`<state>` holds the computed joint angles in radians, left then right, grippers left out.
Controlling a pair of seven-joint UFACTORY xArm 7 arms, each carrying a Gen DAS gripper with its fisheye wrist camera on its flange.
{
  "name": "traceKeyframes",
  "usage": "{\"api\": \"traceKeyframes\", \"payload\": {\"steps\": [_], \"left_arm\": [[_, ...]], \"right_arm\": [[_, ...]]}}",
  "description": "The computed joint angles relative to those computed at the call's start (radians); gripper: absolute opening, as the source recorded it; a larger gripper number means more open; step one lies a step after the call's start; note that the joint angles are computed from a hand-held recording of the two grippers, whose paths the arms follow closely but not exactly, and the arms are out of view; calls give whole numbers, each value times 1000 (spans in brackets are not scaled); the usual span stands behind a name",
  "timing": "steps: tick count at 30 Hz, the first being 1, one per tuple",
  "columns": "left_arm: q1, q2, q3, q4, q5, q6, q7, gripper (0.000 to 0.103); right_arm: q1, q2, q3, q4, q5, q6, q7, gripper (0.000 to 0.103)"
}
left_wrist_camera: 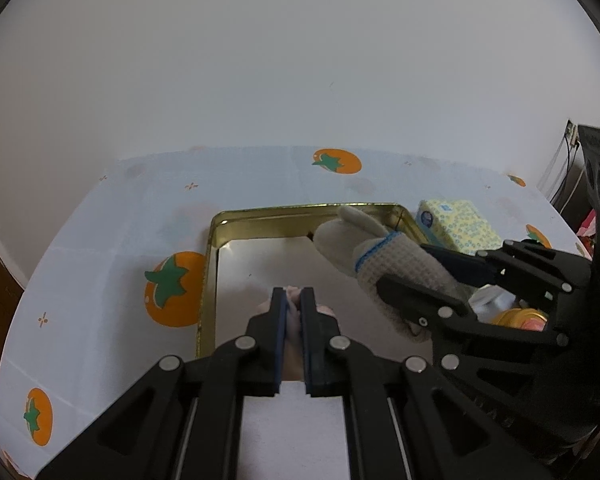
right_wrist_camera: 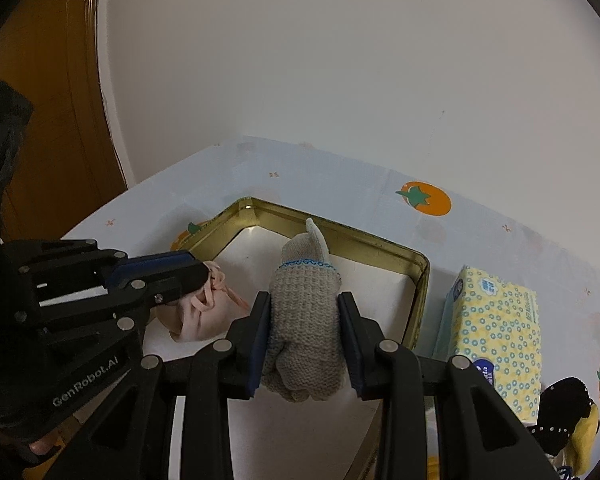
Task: Organize soft objects
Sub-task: 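Open both grippers to drop the glove and pink sock into the tray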
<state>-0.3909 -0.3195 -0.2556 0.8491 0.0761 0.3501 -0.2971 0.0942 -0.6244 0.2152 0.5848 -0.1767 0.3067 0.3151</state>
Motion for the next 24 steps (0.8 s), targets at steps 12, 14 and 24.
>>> {"api": "traceKeyframes", "payload": {"steps": [12, 14, 24], "left_arm": [[21, -55, -10, -45, 42, -29, -53, 43], [23, -96, -10, -93, 34, -85, -64, 57], [75, -197, -162, -193, 88, -193, -195, 74]], "right_arm": [[-42, -52, 51, -20, -68, 0, 18, 56], [-51, -109, 60, -56, -83, -9, 25, 58], [27, -580, 1, -345, -50, 17, -59, 64]]}}
